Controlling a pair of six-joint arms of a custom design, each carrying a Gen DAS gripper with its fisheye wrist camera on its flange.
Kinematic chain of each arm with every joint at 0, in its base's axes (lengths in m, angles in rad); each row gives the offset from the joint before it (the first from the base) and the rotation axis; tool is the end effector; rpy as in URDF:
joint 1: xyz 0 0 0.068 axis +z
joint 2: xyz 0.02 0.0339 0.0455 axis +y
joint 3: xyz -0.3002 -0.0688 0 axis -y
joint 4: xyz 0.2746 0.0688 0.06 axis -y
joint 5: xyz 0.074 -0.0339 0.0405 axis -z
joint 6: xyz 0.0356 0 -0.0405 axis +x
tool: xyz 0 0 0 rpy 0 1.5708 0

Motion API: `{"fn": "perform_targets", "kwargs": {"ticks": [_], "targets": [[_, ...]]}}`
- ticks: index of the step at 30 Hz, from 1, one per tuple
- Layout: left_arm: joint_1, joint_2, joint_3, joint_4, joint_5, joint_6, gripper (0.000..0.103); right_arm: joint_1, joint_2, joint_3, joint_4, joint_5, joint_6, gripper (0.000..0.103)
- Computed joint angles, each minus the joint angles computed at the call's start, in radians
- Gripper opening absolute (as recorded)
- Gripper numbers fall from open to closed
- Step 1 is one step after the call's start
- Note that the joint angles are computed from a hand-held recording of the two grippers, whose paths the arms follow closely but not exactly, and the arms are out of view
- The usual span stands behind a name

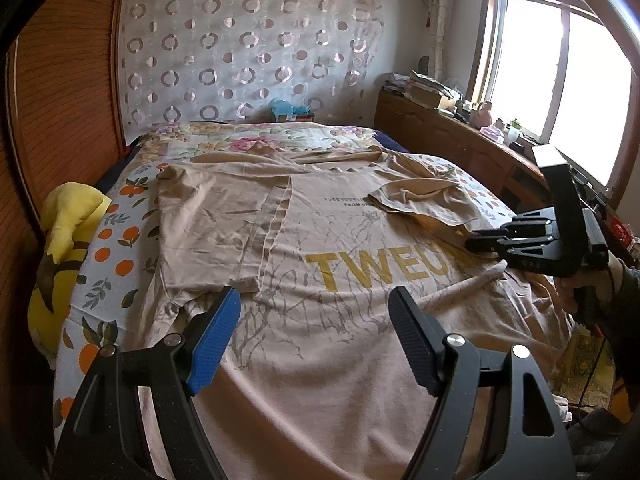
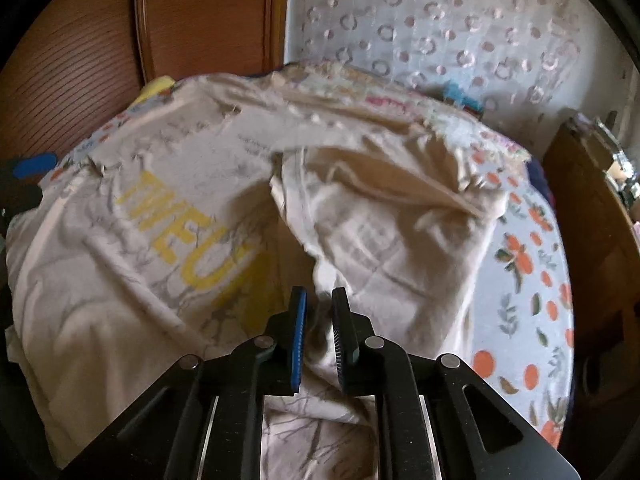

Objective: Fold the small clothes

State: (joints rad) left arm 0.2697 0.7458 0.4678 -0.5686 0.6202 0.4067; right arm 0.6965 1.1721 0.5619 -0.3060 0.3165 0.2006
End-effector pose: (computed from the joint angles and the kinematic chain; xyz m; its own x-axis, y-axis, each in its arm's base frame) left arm 0.1484 0.0196 0.2224 -0.6020 0.1676 -0.7807 0.4273 0.8935 -0.1377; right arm 0.1824 0.1381 0.1964 -0.6888 -0.3292 -0.6458 -0.3337 0.9349 -0.1206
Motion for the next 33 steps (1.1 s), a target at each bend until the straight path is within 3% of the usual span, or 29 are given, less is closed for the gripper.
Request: {"fn": "perform_targets", "kwargs": {"ticks": [9, 11, 13, 15, 19, 25, 33], "targets": [[0.016, 0.01, 0.0, 0.002, 0.008, 0.009, 0.077, 0.001, -0.095, -0.038, 0.013, -0.116, -0.003, 0.004], [0.022, 0.014, 0.001, 0.009, 0.012, 0.013, 0.077, -0.014, -0.1, -0.046, 0.008, -0.104, -0.006, 0.014], [0.021, 0.036, 0.012, 0.026, 0.006, 0.017, 0.077, -0.041, -0.119, -0.054, 0.009, -0.095, -0.01, 0.036], [0.015, 0.078, 0.029, 0.064, -0.017, 0.021, 0.077, -0.08, -0.148, -0.062, 0.011, -0.106, -0.019, 0.048], [0.008, 0.213, 0.086, 0.145, -0.069, 0.036, 0.077, -0.245, -0.145, -0.056, 0.043, -0.164, -0.091, 0.049], [0.017, 0.425, 0.201, 0.243, -0.129, 0.039, 0.077, -0.501, 0.042, 0.021, 0.128, -0.306, -0.167, 0.049], [0.01, 0.663, 0.347, 0.282, -0.169, 0.017, 0.077, -0.6, 0.283, 0.166, 0.191, -0.463, -0.178, 0.049]]}}
